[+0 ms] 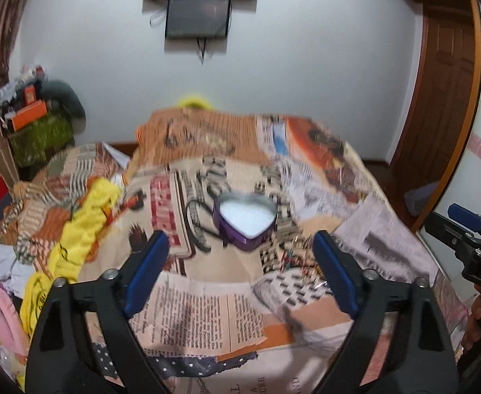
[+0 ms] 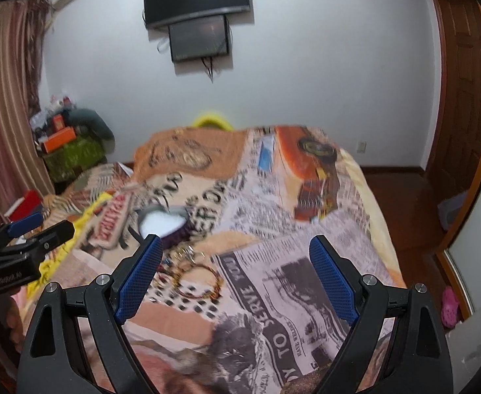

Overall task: Organize jewelry
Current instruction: 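Lower the right tool to the jewelry pile and grasp a small earring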

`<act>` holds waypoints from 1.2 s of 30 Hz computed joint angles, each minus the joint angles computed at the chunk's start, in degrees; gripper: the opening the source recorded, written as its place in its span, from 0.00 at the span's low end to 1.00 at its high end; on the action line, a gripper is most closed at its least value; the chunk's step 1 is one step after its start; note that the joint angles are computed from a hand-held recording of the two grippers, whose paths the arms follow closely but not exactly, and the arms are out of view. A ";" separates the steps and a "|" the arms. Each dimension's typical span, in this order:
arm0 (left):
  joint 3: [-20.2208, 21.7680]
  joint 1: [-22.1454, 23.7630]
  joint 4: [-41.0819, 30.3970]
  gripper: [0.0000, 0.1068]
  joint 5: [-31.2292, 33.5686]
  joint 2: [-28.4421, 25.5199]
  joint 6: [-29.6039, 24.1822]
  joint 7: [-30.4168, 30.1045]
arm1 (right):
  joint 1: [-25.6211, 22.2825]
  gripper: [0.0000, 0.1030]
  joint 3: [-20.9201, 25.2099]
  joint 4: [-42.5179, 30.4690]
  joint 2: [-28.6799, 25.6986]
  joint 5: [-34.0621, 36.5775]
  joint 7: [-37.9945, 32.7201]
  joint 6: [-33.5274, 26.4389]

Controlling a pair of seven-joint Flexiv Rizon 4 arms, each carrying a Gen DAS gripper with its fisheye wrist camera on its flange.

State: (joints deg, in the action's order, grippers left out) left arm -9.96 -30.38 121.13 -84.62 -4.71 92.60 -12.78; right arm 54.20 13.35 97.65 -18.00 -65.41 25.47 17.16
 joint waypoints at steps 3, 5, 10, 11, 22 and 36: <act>1.06 3.04 1.36 0.76 13.19 -1.15 -5.49 -10.84 | -1.50 0.86 0.17 1.00 0.06 1.71 -0.80 3.07; 0.59 4.58 1.53 0.70 17.91 -2.02 -7.34 -14.04 | -2.28 0.86 0.14 1.43 0.02 2.47 -1.67 5.09; -0.41 7.76 1.40 0.57 26.01 -3.10 -13.02 -18.62 | -4.20 0.83 -0.34 2.91 -0.18 3.19 -2.74 11.48; -0.60 8.20 1.26 0.53 27.20 -3.29 -14.09 -19.19 | -4.53 0.79 -0.35 3.18 -0.17 3.48 -3.07 12.70; -1.30 10.33 -0.89 0.24 35.42 -4.90 -24.67 -22.04 | -6.22 0.46 -1.36 3.51 -1.63 5.88 -7.61 22.73; -2.70 11.25 -3.71 0.10 41.12 -7.87 -25.42 -25.29 | -6.21 0.28 -2.38 3.77 -2.91 9.09 -9.77 29.80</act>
